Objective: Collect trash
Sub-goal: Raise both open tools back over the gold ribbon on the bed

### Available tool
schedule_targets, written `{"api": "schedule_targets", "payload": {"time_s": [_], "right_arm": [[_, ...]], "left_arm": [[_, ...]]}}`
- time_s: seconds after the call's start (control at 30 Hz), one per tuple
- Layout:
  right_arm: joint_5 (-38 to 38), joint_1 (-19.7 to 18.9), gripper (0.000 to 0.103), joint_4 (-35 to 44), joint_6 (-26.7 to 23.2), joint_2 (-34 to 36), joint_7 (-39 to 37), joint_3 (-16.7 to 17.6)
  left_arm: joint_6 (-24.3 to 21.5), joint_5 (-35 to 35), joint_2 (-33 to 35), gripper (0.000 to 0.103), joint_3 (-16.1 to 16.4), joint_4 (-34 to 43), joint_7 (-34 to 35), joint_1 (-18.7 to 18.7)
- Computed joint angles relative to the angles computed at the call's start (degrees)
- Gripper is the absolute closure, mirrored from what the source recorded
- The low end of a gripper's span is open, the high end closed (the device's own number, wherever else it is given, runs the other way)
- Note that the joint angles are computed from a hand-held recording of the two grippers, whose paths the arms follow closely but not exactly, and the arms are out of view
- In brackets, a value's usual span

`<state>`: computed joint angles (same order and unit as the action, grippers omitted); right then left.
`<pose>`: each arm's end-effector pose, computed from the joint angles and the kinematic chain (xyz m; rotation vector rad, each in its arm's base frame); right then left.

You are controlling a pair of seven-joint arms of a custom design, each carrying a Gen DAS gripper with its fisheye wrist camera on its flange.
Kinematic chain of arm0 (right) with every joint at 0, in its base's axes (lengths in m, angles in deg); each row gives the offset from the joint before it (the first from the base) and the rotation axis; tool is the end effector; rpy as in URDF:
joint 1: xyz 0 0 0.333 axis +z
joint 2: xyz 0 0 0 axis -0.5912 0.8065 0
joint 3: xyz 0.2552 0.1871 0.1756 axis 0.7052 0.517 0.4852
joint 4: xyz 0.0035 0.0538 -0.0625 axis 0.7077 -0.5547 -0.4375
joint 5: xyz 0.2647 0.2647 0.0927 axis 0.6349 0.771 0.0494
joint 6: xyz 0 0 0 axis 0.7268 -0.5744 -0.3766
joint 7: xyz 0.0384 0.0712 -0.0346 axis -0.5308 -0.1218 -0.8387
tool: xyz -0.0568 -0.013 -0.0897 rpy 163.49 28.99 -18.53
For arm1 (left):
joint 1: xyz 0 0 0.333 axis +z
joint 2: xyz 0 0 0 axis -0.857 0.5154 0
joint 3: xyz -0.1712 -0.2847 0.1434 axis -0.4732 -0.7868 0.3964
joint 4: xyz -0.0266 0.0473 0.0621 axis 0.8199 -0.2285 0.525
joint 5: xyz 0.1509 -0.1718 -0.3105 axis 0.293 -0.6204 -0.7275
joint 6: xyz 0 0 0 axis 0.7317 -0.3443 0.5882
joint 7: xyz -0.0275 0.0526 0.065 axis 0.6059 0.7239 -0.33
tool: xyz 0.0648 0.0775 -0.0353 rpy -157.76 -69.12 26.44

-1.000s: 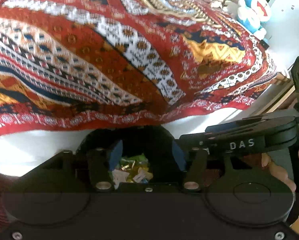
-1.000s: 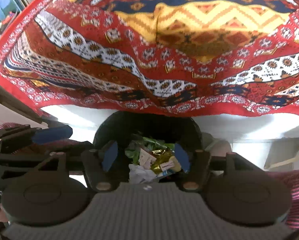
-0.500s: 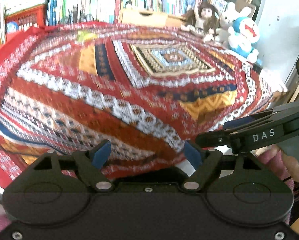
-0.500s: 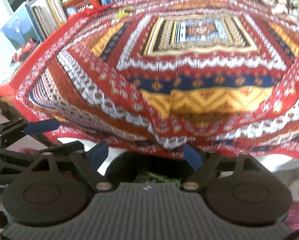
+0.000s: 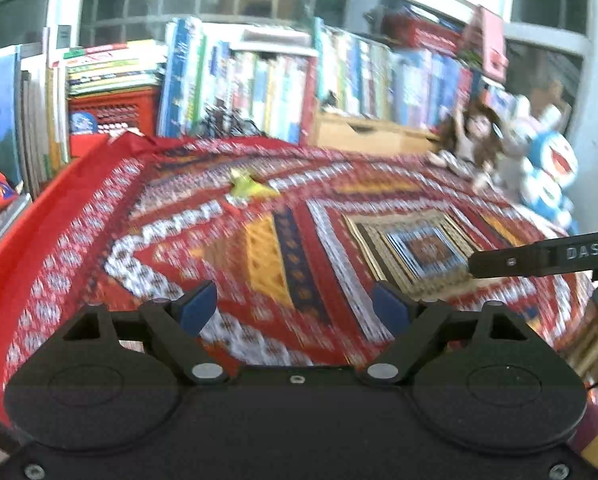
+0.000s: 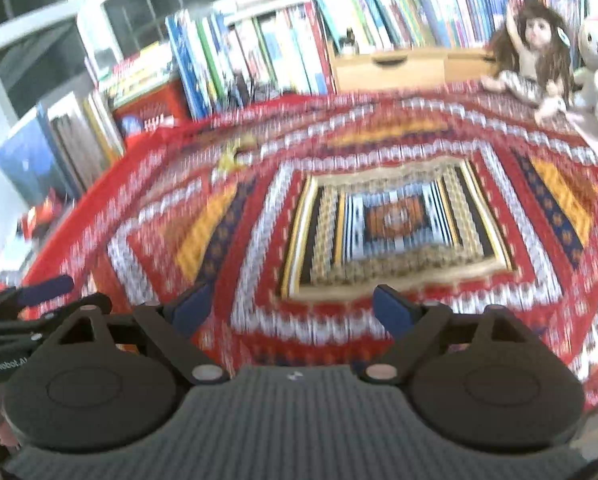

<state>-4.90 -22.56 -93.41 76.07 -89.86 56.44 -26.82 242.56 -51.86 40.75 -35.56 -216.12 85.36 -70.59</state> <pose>0.3970 0.1277 0.7291 -1.4554 1.9350 -0.5033 0.4326 -0.0725 0.6771 -1.3261 2.0413 -1.2351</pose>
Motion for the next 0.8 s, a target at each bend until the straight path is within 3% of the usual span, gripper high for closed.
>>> {"api": "schedule_targets", "payload": {"time_s": [0.1, 0.2, 0.5, 0.67, 0.8], "right_arm": [[-2.4, -1.63, 0.01, 2.02, 3.33, 3.28, 0.77, 0.46], [-3.49, -2.11, 0.011, 4.68, 5.45, 7.58, -0.3, -0.11], [2.44, -2.61, 0.011, 17.88, 5.84, 23.85, -8.19, -3.25], [7.72, -4.19, 0.011, 27.5, 2.66, 33.0, -13.11, -3.16], [11.2, -5.42, 0.011, 35.9, -1.28, 39.66, -15.21, -2.23]], "left_arm": [[3.0, -2.14, 5.41, 0.019, 0.29, 4.27, -0.02, -0.42], [2.84, -2.47, 11.59, 0.02, -0.39, 9.6, -2.62, 1.05], [0.2, 4.47, 30.84, 0.042, -6.12, 25.7, -12.26, 7.06], [0.33, 9.86, 39.41, 0.053, -8.14, 33.31, -19.23, 7.7], [3.1, 14.22, 43.37, 0.055, -9.27, 37.08, -21.6, 7.41]]}}
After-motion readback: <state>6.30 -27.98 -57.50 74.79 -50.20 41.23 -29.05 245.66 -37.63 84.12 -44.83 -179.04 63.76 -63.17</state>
